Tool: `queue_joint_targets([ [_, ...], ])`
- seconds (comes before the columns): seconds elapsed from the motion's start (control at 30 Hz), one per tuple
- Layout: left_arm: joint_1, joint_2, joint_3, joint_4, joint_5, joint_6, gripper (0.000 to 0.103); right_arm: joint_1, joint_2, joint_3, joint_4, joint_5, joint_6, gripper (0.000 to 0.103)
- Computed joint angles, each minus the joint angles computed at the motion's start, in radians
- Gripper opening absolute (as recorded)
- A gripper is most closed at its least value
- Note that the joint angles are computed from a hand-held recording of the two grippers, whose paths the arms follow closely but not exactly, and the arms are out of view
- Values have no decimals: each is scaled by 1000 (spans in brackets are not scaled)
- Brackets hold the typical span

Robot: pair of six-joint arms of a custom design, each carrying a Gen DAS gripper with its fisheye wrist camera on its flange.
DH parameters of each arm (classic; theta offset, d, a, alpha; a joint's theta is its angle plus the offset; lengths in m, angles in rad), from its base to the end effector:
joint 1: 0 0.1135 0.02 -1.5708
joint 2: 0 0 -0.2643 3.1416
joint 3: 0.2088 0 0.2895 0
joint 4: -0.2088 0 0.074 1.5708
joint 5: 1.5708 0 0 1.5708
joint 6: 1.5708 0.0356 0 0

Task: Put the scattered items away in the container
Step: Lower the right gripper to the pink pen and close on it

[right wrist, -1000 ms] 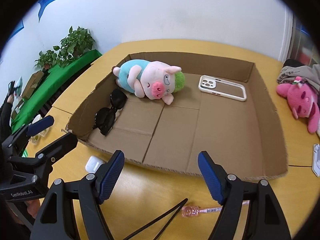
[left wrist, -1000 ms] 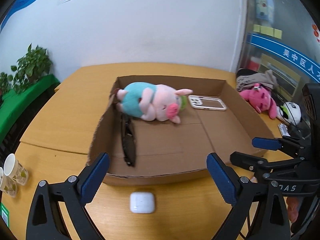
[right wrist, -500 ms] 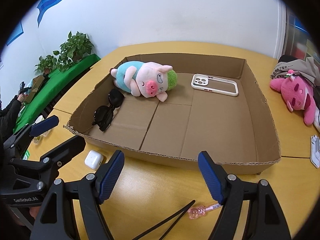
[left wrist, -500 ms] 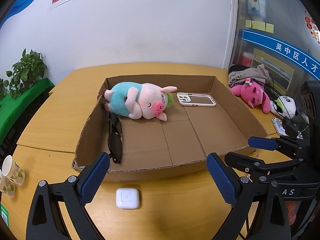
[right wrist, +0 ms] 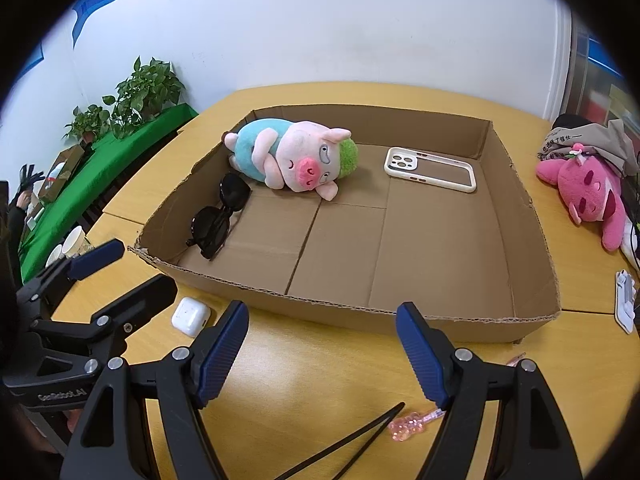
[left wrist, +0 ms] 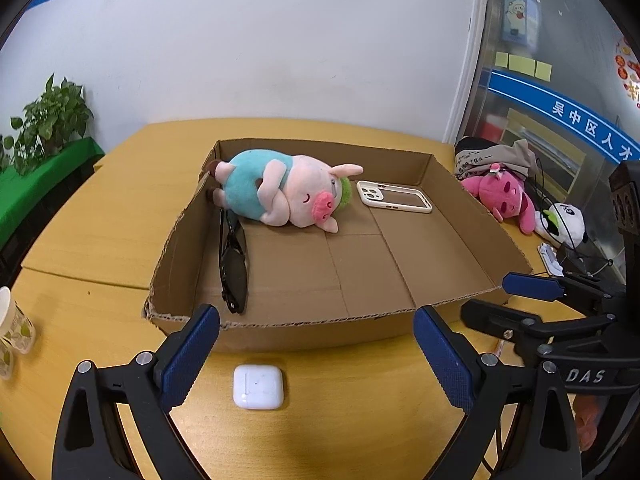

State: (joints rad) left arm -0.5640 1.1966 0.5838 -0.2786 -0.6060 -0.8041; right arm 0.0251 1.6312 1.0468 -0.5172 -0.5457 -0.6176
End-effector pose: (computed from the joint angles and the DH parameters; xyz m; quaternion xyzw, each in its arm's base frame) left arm 0.2259 -0.1189 0.1654 -0.2065 0.8815 0.0171 0.4243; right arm 0.3519 0.0273 0.1780 -0.3553 0.8689 0.1853 0.2906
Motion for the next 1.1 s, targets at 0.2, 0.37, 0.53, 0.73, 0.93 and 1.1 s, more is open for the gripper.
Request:
queue_joint_targets([
  [0.2,18,-64,-71,40,57,27,99,-65,3,6,-45,-47,-5,76],
  [0.37,2,-5,-82,114,137,52,99,-179,91,46,-72,-22,-22,76],
  [0.53,-12,131,-20,186,248,91,99,-281,322,215,-133,34,42,76],
  [0.73,-40,290,82,226,340,124,99,-284,487,364,-161,55,105,76],
  [0.93,-58,403,187,230,404,170,99,-218,485,330,-35,172,131,64],
  [1.1,-44,469,250,252,467,203,99,-208,431,238,87,252,129,24],
])
